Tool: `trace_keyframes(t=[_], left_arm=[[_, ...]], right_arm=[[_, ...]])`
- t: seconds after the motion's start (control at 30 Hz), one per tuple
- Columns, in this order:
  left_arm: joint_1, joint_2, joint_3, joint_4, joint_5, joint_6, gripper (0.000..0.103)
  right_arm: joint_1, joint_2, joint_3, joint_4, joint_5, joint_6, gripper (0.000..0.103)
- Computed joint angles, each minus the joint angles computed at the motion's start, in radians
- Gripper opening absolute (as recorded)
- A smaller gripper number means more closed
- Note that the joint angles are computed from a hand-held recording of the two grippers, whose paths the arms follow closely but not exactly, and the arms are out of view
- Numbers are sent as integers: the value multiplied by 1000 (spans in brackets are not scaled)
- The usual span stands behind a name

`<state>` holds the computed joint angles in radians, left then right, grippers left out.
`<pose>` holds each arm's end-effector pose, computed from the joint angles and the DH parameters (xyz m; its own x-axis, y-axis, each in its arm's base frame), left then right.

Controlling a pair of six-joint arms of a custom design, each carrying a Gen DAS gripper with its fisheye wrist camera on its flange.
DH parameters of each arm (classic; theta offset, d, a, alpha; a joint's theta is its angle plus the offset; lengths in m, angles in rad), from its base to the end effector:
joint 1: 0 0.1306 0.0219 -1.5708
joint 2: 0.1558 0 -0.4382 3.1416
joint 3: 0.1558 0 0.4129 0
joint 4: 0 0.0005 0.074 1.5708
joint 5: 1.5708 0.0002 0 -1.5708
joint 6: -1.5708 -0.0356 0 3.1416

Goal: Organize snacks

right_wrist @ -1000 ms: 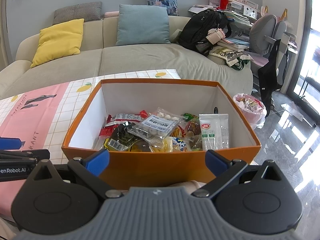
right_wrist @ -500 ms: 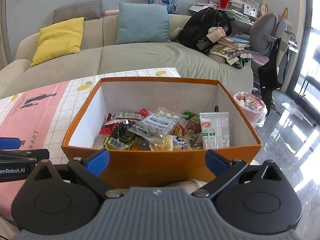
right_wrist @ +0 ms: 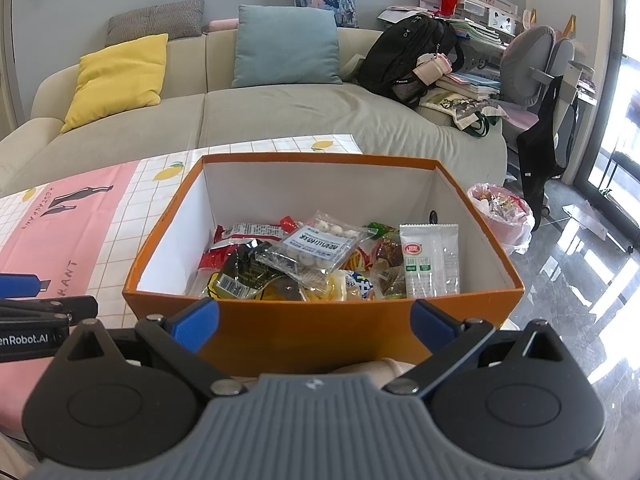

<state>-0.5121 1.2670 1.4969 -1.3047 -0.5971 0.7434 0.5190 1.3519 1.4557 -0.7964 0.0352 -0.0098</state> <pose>0.3655 -0.1831 0.5670 -0.6808 -0.2594 -0.6850 -0.3923 0.9189 0.0419 0.4256 0.2411 0.5406 -0.5591 -0.3081 -0.7698 -0.4667 0.8843 -0.0149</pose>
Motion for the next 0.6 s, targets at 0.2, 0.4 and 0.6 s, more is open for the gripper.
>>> trace_keyframes(t=[0.2, 0.4, 0.6], left_arm=[[-1, 2, 4, -2, -6, 0, 87], [-1, -1, 2, 3, -8, -3, 87], [-3, -8, -2, 11, -18, 5, 87]], right_arm=[[-1, 2, 4, -5, -3, -2, 99], [-2, 4, 6, -8, -3, -1, 99], [-2, 5, 8, -11, -3, -1, 99]])
